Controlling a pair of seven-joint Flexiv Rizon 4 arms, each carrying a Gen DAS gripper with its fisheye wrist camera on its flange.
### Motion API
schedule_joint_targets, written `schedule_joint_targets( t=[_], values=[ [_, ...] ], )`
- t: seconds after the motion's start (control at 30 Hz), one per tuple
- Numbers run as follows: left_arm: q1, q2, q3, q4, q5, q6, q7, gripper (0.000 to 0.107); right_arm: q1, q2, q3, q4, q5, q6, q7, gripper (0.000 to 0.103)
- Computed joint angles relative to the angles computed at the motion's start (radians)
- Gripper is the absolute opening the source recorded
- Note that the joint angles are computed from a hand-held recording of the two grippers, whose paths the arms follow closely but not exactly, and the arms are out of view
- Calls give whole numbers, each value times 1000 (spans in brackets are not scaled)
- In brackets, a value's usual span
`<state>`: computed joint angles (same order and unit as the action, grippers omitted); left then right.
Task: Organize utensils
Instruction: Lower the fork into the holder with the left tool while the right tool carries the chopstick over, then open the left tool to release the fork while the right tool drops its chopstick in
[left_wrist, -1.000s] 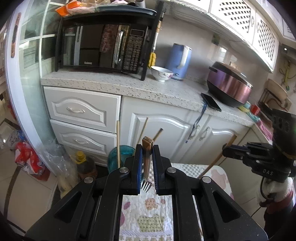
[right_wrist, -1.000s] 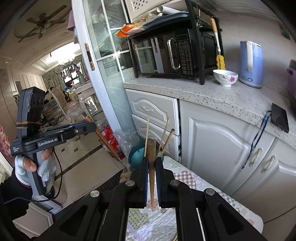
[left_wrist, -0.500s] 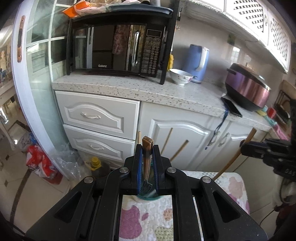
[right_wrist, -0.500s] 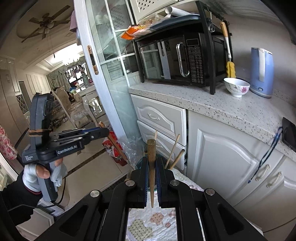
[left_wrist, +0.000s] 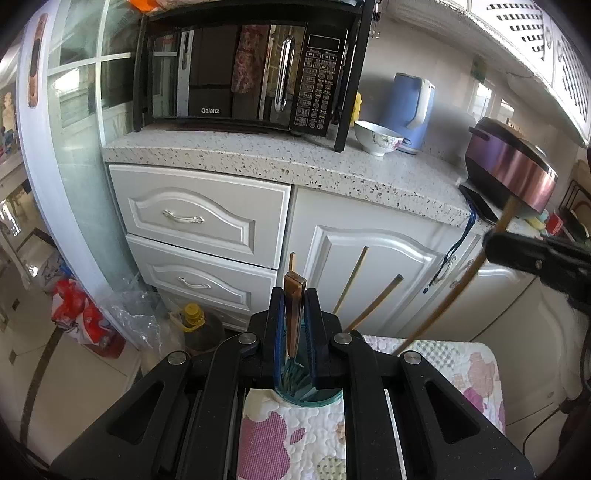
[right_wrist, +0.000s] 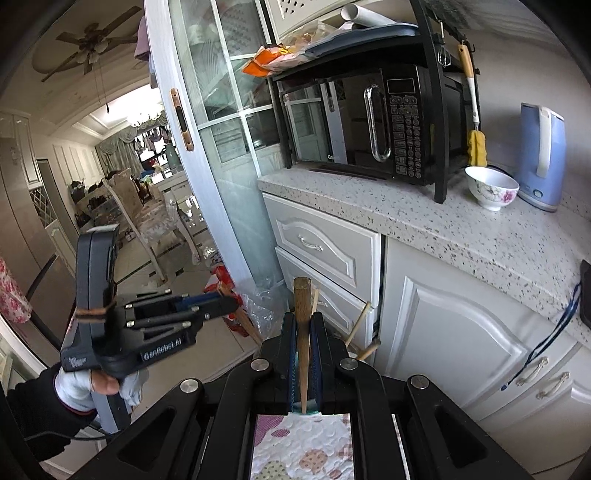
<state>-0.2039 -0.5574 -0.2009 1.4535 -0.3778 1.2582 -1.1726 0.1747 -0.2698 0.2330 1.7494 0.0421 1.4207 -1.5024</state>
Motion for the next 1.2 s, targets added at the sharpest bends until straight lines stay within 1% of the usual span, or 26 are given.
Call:
schedule_joint_targets(
  t=[0.03, 0.13, 0.3, 0.37, 0.47, 0.57, 0.67, 0.87, 1.03, 1.2],
  values=[
    [-1, -3, 1, -4, 1, -2, -2, 9, 12, -5, -15, -4, -18, 0, 14, 7],
    [1, -14, -2, -17, -4, -10, -5, 9, 14, -23, -17, -27, -28, -10, 18, 7],
    [-1, -35, 0, -46, -3, -28, -10, 9, 29, -52, -45, -57, -68, -12, 53, 7],
    [-6, -48, 5, -64, 4, -40, -15, 9, 43, -65, -69, -61, -99, 0, 85, 7],
    [-18, -70, 24, -94, 22, -70, -34, 9, 45, -98, -80, -88, -124, 3, 114, 7],
    [-24, -90, 34, -119, 36, -87, -51, 9, 22, -135, -54, -128, -118, -9, 109, 7],
    [-27, -106, 42, -140, 49, -106, -66, 9, 20, -163, -53, -155, -128, -24, 110, 7],
    [-33, -131, 49, -166, 67, -132, -89, 9, -22, -210, 4, -205, -79, -70, 59, 7],
    [-37, -146, 52, -171, 79, -148, -101, 9, -37, -242, 26, -232, -31, -114, 28, 7],
    [-46, -162, 63, -180, 92, -159, -129, 9, -35, -258, 22, -232, -3, -143, 14, 7]
  ],
)
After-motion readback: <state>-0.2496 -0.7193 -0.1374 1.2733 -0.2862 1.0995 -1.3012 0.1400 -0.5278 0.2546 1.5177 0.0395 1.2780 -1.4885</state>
